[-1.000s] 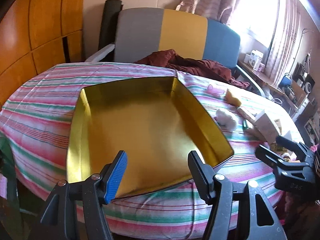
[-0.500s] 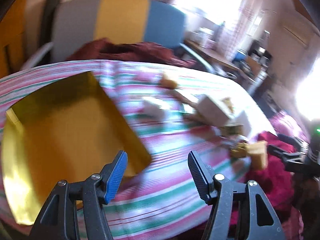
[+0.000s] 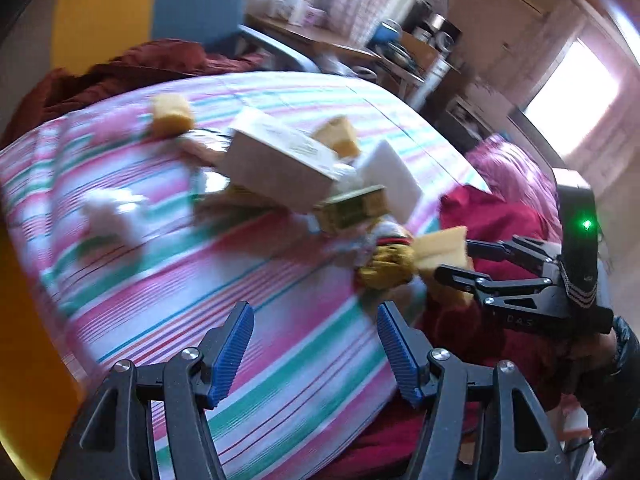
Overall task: Organize objects
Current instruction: 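Move both grippers toward the scattered items beside the gold tray, then grasp the yellow sponge with the right gripper while the left grasps the yellow sock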
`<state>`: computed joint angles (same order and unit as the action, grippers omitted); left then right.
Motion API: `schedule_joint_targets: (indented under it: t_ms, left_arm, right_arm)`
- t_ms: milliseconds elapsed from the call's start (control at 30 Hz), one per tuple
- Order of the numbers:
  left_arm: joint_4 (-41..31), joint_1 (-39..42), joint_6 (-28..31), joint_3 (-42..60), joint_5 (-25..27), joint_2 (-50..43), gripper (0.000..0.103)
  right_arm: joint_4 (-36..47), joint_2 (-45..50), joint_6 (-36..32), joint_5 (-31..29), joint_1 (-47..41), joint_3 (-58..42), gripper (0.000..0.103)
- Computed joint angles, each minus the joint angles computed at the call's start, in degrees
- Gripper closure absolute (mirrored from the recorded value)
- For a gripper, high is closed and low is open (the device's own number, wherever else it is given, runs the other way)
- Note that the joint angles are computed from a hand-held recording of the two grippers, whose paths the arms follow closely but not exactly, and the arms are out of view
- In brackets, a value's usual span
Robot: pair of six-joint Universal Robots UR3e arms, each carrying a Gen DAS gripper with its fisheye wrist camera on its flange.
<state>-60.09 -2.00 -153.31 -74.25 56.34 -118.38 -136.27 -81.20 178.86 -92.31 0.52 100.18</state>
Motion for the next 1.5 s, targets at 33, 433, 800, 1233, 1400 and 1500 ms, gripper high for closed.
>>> schedule_joint_targets:
  t_ms: [33, 433, 800, 1233, 1400, 1500]
  left_arm:
    - [-0.9, -1.2, 0.3, 2.2, -0.1, -1.6, 0.039]
    - [-4.6, -11.4, -3.4, 21.6, 2.1, -17.0, 0.039]
    - [-1.1, -12.9, -3.9, 22.4, 3.0, -20.7, 0.063]
    - [7.1, 3.2, 2.0, -10.2, -0.7, 3.7, 0.064]
    - [15.5, 14.2, 1.0, -24.8, 0.2, 15.7, 0.064]
    - [21.1, 20.6, -1.6, -32.4, 1.9, 22.0, 0.063]
  right_arm:
    - [0.7, -0.5, -0.5, 1.1, -0.5, 0.1, 0.047]
    - [-3.7, -9.8, 3.7, 6.3, -7.5, 6.0, 0.048]
    - [-6.6, -9.2, 5.5, 8.7, -9.1, 8.6, 0.048]
    - [-7.2, -2.4, 3.2, 13.0, -1.2, -1.7, 0.048]
    - [-5.4, 8.4, 1.9, 17.2, 6.5, -15.9, 0.048]
    - [-3.0, 17.0, 2.1, 20.5, 11.1, -27.8, 0.048]
